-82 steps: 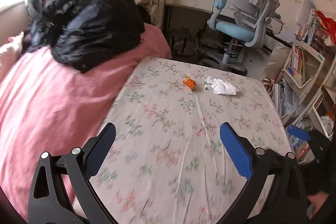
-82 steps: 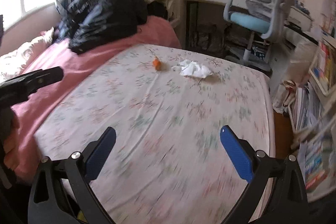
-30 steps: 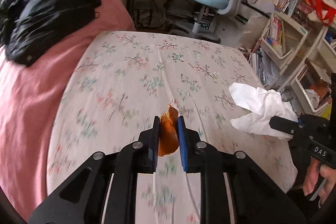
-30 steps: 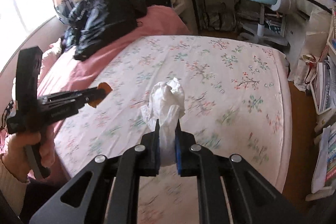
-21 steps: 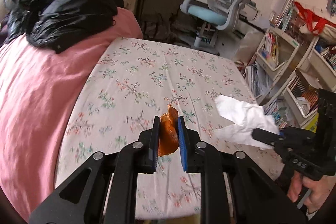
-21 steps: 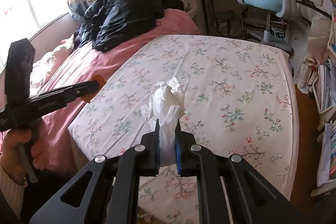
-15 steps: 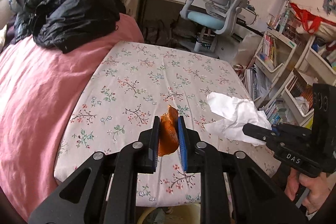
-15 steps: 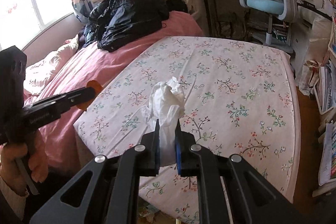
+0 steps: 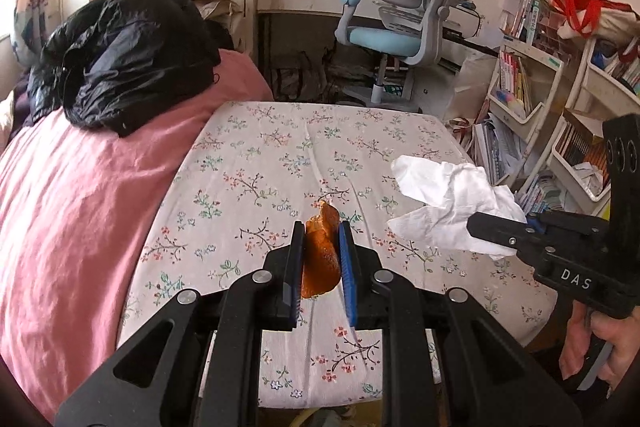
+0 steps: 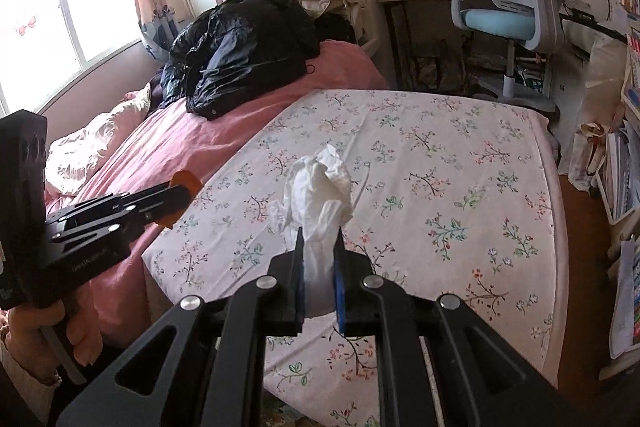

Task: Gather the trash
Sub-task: 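Lift and carry the orange piece and tissue over the yellow bin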

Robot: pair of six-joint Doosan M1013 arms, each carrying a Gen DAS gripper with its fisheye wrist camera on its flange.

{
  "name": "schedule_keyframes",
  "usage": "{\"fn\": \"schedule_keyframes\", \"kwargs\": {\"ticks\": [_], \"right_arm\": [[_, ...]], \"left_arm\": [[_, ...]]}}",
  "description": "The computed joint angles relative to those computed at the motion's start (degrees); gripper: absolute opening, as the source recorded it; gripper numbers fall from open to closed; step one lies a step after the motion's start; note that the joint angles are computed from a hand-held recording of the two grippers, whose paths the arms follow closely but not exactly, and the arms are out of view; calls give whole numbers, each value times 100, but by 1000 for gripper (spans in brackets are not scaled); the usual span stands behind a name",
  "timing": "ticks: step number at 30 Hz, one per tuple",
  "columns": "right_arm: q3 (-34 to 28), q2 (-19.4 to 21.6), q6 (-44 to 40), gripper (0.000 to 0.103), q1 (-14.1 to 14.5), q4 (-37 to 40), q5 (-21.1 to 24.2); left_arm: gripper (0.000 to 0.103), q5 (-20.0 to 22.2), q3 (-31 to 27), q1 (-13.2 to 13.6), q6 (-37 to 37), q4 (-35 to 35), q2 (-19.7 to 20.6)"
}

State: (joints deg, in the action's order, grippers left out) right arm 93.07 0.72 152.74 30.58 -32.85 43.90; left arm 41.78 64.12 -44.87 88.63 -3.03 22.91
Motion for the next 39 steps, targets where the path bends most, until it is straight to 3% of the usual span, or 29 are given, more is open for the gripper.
{"fn": "schedule_keyframes", "kwargs": {"ticks": [24, 39], "right_arm": [[-40, -11, 51, 12, 161, -312, 232], [243, -199, 1170, 12, 713, -1324, 369]], "left_arm": [[16, -238, 109, -34, -83, 231, -70], [16, -469, 907, -56, -267, 208, -590]]}}
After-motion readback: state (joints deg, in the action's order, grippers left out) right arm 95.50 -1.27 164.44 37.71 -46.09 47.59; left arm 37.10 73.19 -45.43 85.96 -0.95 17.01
